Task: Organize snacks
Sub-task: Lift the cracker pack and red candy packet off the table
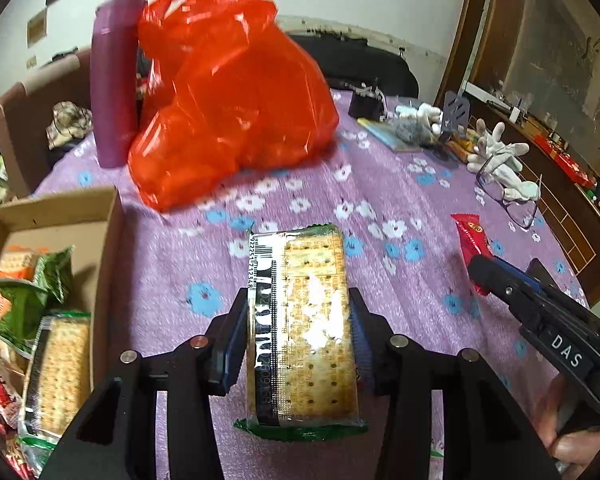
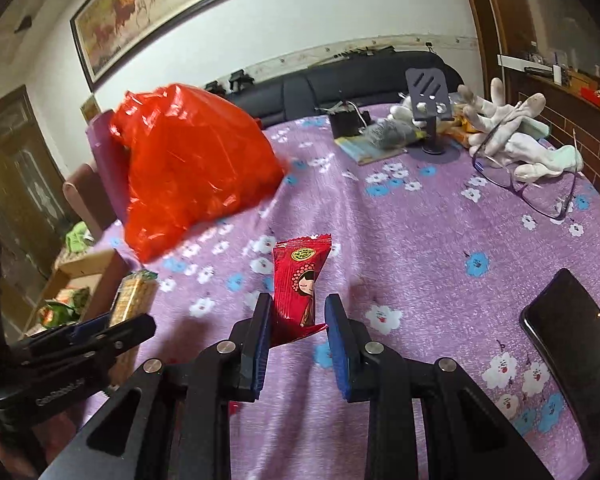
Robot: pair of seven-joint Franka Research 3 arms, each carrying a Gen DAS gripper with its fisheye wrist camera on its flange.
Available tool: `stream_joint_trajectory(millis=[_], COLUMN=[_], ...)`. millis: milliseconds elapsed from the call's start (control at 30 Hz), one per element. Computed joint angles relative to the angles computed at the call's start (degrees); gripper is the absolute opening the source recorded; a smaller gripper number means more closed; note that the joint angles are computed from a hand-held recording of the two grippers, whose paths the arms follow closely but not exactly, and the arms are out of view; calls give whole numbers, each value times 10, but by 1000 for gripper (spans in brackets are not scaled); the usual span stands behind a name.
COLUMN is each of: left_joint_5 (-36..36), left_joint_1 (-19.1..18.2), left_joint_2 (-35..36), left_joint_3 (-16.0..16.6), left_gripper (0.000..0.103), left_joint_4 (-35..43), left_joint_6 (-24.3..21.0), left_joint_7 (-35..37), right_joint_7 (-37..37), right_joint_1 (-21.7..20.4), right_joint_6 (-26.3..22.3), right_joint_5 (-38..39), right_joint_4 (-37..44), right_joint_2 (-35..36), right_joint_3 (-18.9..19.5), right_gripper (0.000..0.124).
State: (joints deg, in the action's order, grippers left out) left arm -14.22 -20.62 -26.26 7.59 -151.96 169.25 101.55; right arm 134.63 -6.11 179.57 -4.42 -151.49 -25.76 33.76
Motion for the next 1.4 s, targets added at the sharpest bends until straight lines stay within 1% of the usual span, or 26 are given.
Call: stream_joint_trajectory(millis=[167,233,433,467,533,600,733,900,1000,1200,1300,1400], left_joint_5=[39,65,130,143,162,182,216,253,274,307,316,321], left_joint_1=[25,42,83,97,112,136,167,199,212,251,259,256], left_joint_2=[-10,-12,-17,-18,-21,-23,-27,-34,-37,-49,-53,-56], left_joint_3=[-30,-47,-84,-98,-111,-133,-159,-184,-192,-222,-226,-220], left_gripper=[45,45,45,45,45,45,45,45,45,45,45,45], left_joint_4=[-21,-28,-43,-46,-50,-55,-61,-66,-69,-76,-78,-79], left_joint_6=[55,74,111,119,129,142,159,178,187,210,218,222], left_joint_7=[-30,-51,-100,-110,-125,-143,-172,-206,-225,-259,-268,-275], right_joint_7=[-5,-9,-11,-13,-14,-18,-23,-31,-35,-43,-45,-45], right_joint_1=[-2,-2,-13,-13,-18,-18,-23,-28,-29,-30,-31,-35], right_joint_6=[11,12,22,24,27,29,34,38,40,45,46,47], right_joint_5=[-1,0,9,11,16,21,30,42,47,57,61,65], right_joint_4=[1,1,-2,-3,-5,-5,-7,-8,-8,-9,-9,-10], right_joint_2=[-3,-3,-10,-11,-14,-15,-19,-22,-21,-22,-22,-25], right_joint_3=[11,13,26,26,32,34,41,48,50,53,54,59], right_gripper=[29,29,29,29,29,29,29,29,29,29,29,29])
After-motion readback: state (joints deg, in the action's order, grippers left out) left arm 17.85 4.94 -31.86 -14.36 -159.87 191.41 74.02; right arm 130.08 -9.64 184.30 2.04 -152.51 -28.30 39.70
